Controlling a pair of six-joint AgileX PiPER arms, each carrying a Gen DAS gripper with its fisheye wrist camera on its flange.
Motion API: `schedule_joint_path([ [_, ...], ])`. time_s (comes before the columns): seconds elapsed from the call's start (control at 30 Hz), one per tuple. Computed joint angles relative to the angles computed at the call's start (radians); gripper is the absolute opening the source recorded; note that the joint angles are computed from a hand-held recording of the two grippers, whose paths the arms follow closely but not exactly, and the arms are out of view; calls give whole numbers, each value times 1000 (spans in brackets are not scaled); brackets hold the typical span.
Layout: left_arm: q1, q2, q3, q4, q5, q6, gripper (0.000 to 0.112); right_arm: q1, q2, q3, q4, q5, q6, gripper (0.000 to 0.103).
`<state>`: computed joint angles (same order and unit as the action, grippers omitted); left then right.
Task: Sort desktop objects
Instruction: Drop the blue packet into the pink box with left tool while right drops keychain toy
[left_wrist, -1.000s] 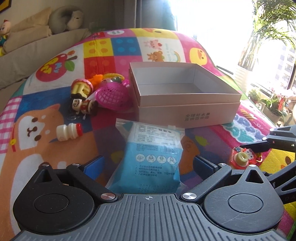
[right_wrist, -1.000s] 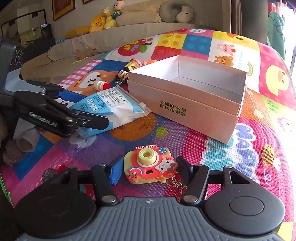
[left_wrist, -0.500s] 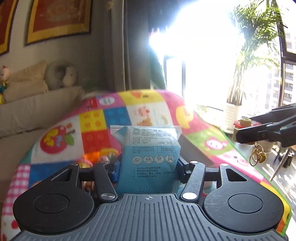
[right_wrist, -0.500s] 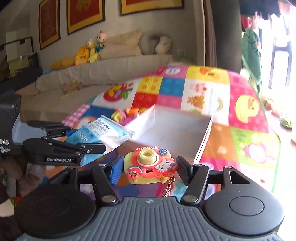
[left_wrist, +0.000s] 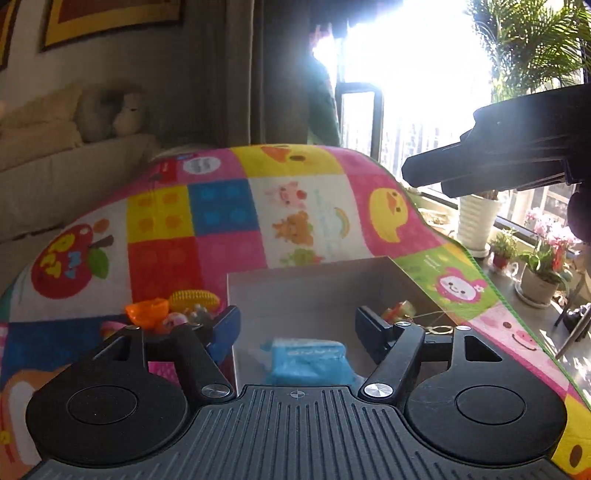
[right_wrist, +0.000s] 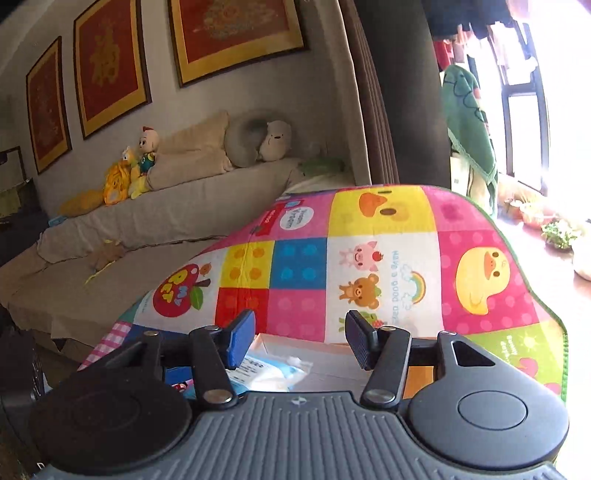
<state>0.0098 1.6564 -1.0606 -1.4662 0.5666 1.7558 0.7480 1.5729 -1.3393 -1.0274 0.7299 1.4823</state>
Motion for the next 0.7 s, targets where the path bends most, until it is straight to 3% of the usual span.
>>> schedule_joint_path([
  [0.07,86,-32,59,-58,79,90,95,-17,5,33,-2,-32,39,56],
  [0.13,160,-62,109,-87,121,155,96,-10,-19,102,-61,-47,108,63],
  [0.2,217,-66,115,-68,141,142,96,9,-43,165,-130,-25,180,76],
  [0.23,238,-65,125,-67,144,150,97,25,-51,188,-154,7,211,76],
  [0.33,290,-55,155,-100,95,222,97,57,-61,226,-146,52,223,77],
  [0.43,324,-16,133,-62,42,183,97,127,-43,235,-136,93,199,80],
  [0.6,325,50,92,-62,-58,185,97,275,58,155,-159,148,67,81],
  [0.7,292,90,47,30,-102,84,86,313,137,62,-157,138,-29,81],
])
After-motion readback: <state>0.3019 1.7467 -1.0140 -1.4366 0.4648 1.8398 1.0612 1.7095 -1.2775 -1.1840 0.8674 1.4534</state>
